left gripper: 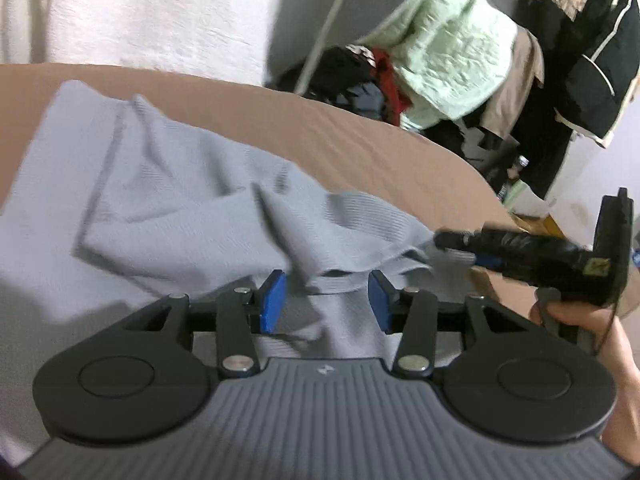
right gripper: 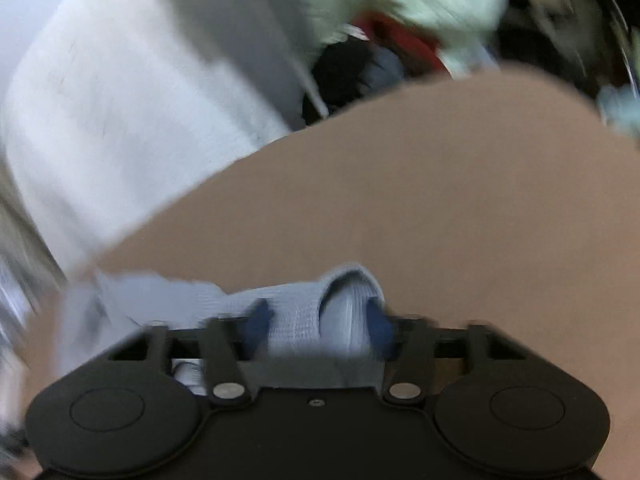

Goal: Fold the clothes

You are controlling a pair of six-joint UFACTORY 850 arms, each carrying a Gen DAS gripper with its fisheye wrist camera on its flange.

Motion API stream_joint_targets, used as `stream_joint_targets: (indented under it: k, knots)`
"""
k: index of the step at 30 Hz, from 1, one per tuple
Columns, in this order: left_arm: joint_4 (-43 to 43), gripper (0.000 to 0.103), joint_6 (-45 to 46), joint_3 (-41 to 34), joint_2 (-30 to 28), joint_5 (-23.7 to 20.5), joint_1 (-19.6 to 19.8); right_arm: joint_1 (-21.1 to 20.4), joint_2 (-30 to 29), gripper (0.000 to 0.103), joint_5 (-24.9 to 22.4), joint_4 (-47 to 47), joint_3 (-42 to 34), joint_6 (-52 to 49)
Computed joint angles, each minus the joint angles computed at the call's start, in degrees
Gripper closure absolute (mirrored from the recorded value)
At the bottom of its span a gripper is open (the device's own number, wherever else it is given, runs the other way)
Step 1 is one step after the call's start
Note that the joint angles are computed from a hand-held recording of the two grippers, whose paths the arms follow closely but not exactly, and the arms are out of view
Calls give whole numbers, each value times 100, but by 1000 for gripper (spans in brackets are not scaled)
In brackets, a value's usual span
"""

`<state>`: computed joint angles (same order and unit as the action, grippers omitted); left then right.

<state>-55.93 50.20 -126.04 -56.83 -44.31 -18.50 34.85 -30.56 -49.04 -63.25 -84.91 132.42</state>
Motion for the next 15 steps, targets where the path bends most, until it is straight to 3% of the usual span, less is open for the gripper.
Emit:
stream_joint_targets:
  k: [1, 3, 8, 9, 11, 13, 15]
  knots:
    - [-46, 59, 51, 100, 49, 97, 22, 21, -89, 101, -243, 169, -160, -360]
    - [-139, 59, 166, 301, 157, 300, 76, 73, -237, 101, -678, 286, -372, -708]
    - [-336, 52, 254, 770, 421, 450, 263, 85, 34, 102, -802, 537, 26, 95]
    - [-402, 52, 312, 894, 475, 417, 299, 93, 98, 96, -753, 524, 129, 267]
    - [-361, 52, 319, 1053, 544, 431, 327, 161, -48, 60, -1158, 730, -139, -7]
    - [-249, 52, 241, 1120, 562, 486, 329, 317, -290, 52, -1812, 762, -576, -391]
    - [-130, 52, 102, 1175, 584, 587, 321, 433, -436, 52, -2060, 343, -886, -494]
